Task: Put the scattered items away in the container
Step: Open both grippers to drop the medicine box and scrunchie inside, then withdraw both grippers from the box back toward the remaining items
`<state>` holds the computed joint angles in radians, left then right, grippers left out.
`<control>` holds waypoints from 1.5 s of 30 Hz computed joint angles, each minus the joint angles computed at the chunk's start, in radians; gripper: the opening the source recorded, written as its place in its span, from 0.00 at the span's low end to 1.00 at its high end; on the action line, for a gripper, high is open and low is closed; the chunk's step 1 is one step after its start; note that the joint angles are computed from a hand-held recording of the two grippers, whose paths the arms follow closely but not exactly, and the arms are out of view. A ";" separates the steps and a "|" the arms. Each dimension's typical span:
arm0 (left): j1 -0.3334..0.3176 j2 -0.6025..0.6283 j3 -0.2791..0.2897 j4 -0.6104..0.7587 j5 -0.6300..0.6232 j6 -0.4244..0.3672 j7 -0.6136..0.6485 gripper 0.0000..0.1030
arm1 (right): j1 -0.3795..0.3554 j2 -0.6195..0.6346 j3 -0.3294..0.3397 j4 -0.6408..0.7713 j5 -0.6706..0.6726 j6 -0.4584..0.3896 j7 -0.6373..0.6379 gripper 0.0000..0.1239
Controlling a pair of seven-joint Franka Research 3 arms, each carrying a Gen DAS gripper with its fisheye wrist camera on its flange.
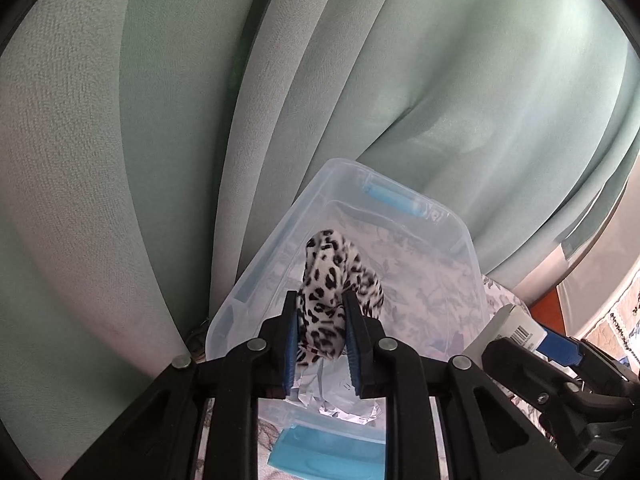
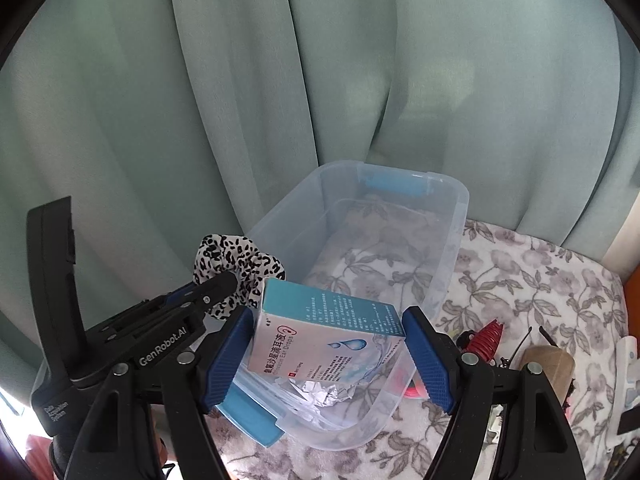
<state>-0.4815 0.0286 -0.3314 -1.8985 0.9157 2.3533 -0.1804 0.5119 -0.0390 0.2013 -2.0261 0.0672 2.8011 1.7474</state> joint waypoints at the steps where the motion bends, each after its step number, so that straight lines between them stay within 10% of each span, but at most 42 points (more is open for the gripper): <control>1: 0.000 0.001 0.000 0.001 0.001 -0.001 -0.003 0.35 | -0.002 0.001 0.000 0.001 -0.015 -0.005 0.011 0.64; 9: -0.005 0.007 0.000 0.014 0.011 -0.007 -0.007 0.62 | -0.003 0.003 -0.004 0.001 -0.001 -0.012 0.006 0.65; 45: -0.071 0.022 -0.034 0.123 0.026 -0.191 0.038 0.88 | -0.032 -0.179 0.005 -0.183 0.083 0.075 -0.024 0.83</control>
